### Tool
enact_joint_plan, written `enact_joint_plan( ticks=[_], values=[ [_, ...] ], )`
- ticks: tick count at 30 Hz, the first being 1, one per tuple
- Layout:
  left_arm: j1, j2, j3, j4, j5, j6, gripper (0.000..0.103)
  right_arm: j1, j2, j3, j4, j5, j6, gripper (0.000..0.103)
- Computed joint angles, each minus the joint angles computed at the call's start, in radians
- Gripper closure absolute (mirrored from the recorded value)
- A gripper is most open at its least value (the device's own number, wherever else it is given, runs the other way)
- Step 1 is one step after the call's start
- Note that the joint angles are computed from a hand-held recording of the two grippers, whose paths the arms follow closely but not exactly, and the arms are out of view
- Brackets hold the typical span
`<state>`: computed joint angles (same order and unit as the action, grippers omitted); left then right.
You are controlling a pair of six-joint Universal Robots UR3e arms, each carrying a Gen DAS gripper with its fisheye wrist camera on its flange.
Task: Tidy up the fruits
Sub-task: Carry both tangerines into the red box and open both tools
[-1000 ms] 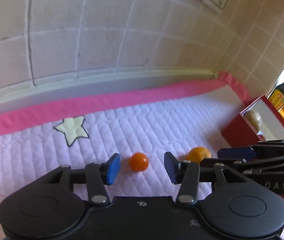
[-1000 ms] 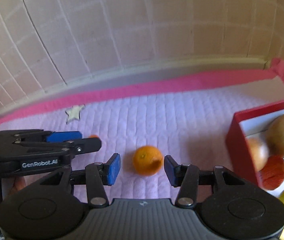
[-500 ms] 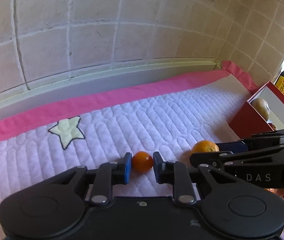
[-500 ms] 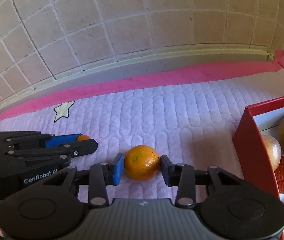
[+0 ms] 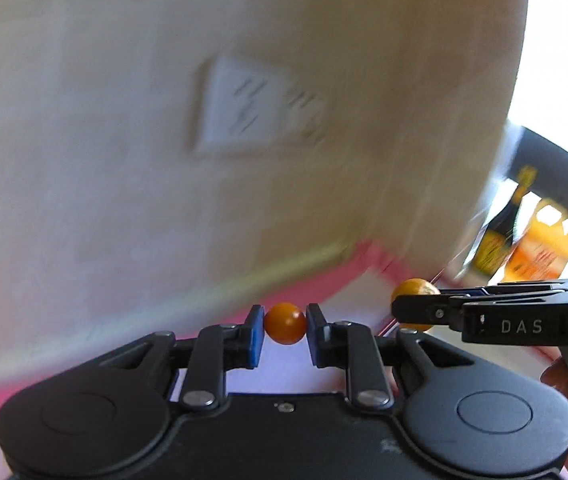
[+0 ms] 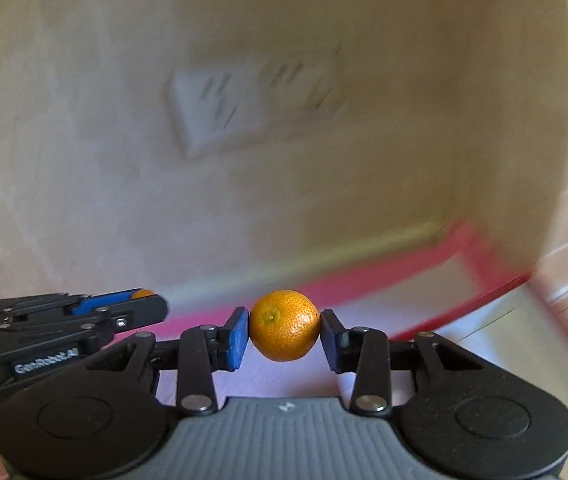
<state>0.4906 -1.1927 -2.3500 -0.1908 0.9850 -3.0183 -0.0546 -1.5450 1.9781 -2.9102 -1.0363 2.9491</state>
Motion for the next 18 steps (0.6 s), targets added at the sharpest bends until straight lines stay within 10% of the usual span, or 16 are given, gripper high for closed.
enact_joint_plan(
  ticks=[10, 18],
  values=[
    [-0.488, -0.541, 0.666, -0.024, 0.186, -0.190, 0.078, -0.404, -0.163, 0.041, 0.066, 0.148, 0.016, 0.062],
    [-0.612, -0.824, 0.895, -0.104, 0.186, -0.228, 0.078, -0.501, -0.045, 0.062, 0.080, 0.132, -0.007, 0.062]
  ],
)
